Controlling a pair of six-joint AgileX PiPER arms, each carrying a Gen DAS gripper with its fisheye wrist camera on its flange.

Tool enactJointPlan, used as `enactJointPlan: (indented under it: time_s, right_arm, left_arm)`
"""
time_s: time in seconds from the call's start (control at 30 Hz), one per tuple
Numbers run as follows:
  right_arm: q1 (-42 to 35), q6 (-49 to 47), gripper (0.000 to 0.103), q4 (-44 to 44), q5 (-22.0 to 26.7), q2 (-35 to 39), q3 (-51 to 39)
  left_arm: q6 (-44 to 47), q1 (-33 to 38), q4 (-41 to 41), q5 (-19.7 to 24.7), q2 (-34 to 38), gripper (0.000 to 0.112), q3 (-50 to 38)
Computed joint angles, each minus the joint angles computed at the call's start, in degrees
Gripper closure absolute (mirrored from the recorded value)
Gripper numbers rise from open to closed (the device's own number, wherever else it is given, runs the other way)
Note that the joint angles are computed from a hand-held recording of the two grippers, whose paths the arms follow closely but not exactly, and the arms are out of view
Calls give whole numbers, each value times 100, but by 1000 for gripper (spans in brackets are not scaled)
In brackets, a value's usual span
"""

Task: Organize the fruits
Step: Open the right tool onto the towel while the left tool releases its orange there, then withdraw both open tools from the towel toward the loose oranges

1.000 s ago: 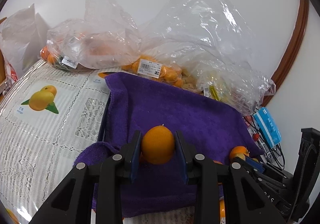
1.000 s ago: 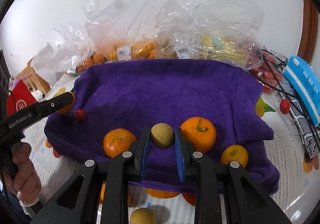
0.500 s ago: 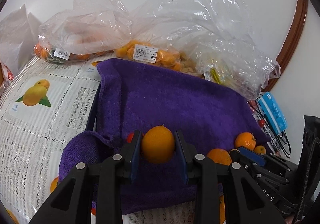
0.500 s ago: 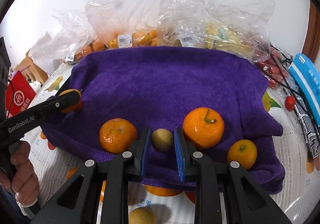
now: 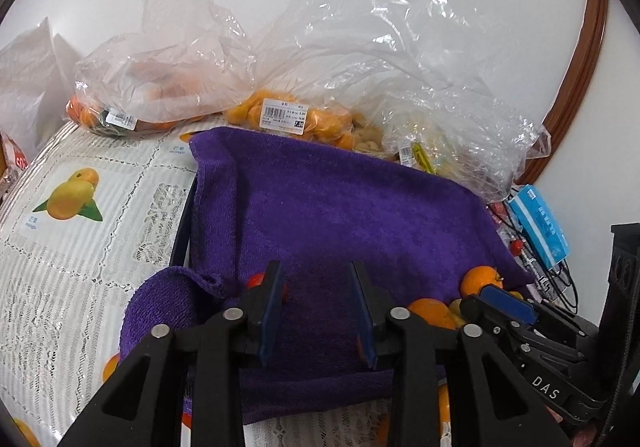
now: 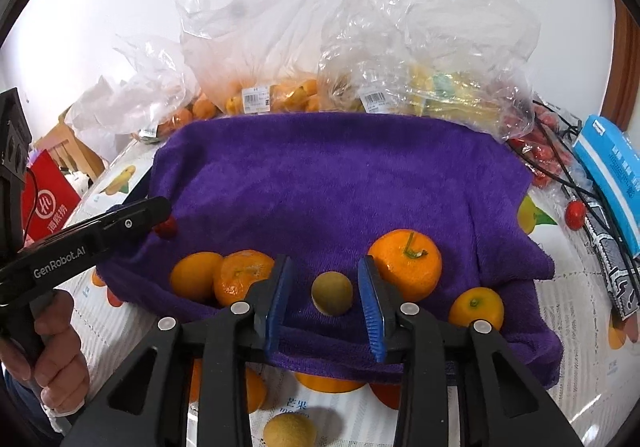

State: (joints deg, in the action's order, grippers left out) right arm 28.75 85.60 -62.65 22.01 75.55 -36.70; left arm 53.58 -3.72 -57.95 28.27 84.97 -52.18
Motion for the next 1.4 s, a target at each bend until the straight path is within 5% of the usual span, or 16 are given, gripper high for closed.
enactJointPlan:
  time_s: [0.23, 0.57, 1.0, 1.23, 1.4]
  right_arm:
    - [272, 300, 60, -198, 408, -124, -5]
    - [695, 1938, 53, -1512, 1023, -398, 286]
    - [1412, 2348, 51, -1350, 2034, -1019, 578]
    - [2518, 2625, 51, -809, 3033, -1430, 799]
    - [3806, 2969, 51, -398, 4257, -1592, 768]
  left_arm:
    - [143, 50, -187, 55, -118, 73, 57]
    - [85, -35, -139, -132, -269, 69, 162]
    - [680, -146, -715, -258, -649, 69, 514]
    - [945, -106, -950, -18, -893, 69, 676]
    - [1219, -153, -1176, -183, -1070, 69, 920]
